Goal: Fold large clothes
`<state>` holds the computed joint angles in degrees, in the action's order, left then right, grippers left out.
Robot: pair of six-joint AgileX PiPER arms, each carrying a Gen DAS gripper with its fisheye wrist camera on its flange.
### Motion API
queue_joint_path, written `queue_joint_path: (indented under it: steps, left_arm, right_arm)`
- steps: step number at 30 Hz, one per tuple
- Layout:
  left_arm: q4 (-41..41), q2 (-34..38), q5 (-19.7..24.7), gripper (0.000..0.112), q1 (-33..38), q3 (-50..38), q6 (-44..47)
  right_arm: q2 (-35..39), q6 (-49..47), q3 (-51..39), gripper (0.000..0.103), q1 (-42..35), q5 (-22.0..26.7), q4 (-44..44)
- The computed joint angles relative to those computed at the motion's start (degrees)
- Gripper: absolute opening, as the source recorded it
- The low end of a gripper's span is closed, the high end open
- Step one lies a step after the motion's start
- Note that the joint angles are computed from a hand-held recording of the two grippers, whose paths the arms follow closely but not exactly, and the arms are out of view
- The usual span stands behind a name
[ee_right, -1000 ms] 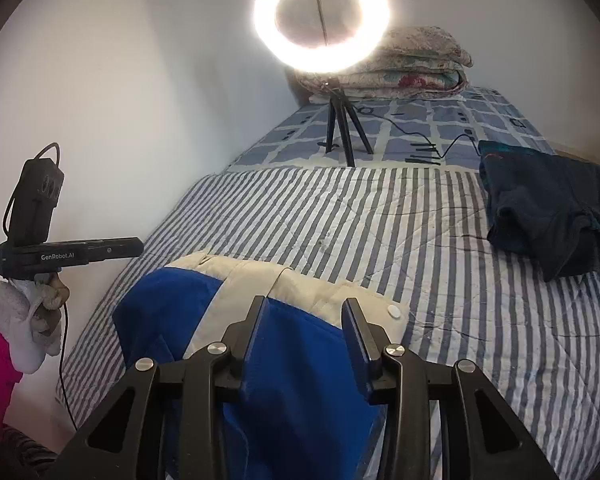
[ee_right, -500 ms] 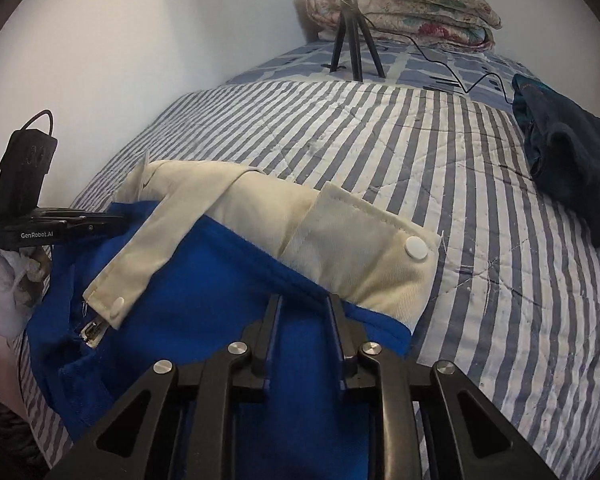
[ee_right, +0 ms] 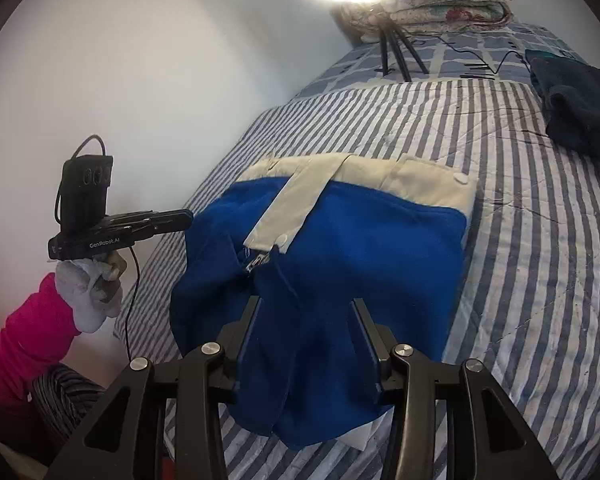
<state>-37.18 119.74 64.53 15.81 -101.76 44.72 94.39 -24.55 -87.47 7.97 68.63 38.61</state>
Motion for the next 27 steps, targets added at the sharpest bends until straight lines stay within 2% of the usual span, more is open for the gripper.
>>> queue_joint_path:
  steps: [2, 4, 5, 6, 8, 9, 10, 13, 16, 19, 23, 25, 27]
  left_arm:
    - [1.6, -0.1, -1.6, 0.010, -1.6, 1.8, 0.0]
    - [2.7, 0.8, -1.9, 0.010, -2.4, 1.9, -0.7]
    - [3.3, 1.2, -2.2, 0.010, -2.6, 1.9, -0.8]
    - [3.9, 1.9, -2.5, 0.010, -2.7, 2.1, -0.8]
    - [5.0, 3.0, -3.3, 0.010, -2.7, 2.9, -0.3]
    - [4.5, 3.7, -3.0, 0.010, -2.3, 3.1, 0.1]
    - [4.0, 3.9, -2.5, 0.010, -1.8, 3.1, 0.3]
    - [2.9, 2.7, 0.5, 0.010, -0.6, 2.1, 1.2]
    - [-2.5, 0.6, 3.1, 0.010, 2.9, 1.6, 4.0]
    - [-6.3, -0.3, 1.0, 0.010, 5.6, 1.0, 2.2]
    - [-1.6, 1.6, -3.7, 0.010, 5.6, 0.8, -2.0]
    - [0.6, 3.6, -3.9, 0.010, 5.8, 0.3, -3.5]
    - [3.0, 5.9, -4.0, 0.010, 5.9, 0.5, -5.3]
  right_arm:
    - [0.8, 1.2, -0.1, 0.043, 2.1, -1.0, -1.5]
    - [2.5, 2.8, -1.6, 0.028, 3.8, -1.8, -3.6]
    - [3.3, 3.6, -2.4, 0.025, 4.5, -2.3, -4.9]
    - [3.4, 4.5, -2.6, 0.021, 5.5, -3.4, -7.1]
    - [4.3, 7.5, -2.8, 0.021, 8.4, -5.6, -15.1]
    - [4.9, 9.0, -2.2, 0.014, 9.3, -6.2, -18.3]
    - [5.5, 9.6, -1.4, 0.013, 9.6, -6.6, -19.2]
    - [5.0, 8.9, -1.3, 0.015, 8.9, -5.6, -18.0]
    - [2.0, 5.2, -1.2, 0.018, 4.4, -4.1, -10.3]
    - [-0.2, 4.7, -1.0, 0.023, 0.4, -5.4, -7.4]
    - [0.8, 6.6, -0.5, 0.024, -2.2, -5.9, -6.9]
    - [2.1, 6.9, -0.1, 0.024, -1.8, -5.9, -7.7]
    - [3.0, 7.4, -0.2, 0.020, 0.1, -6.7, -12.2]
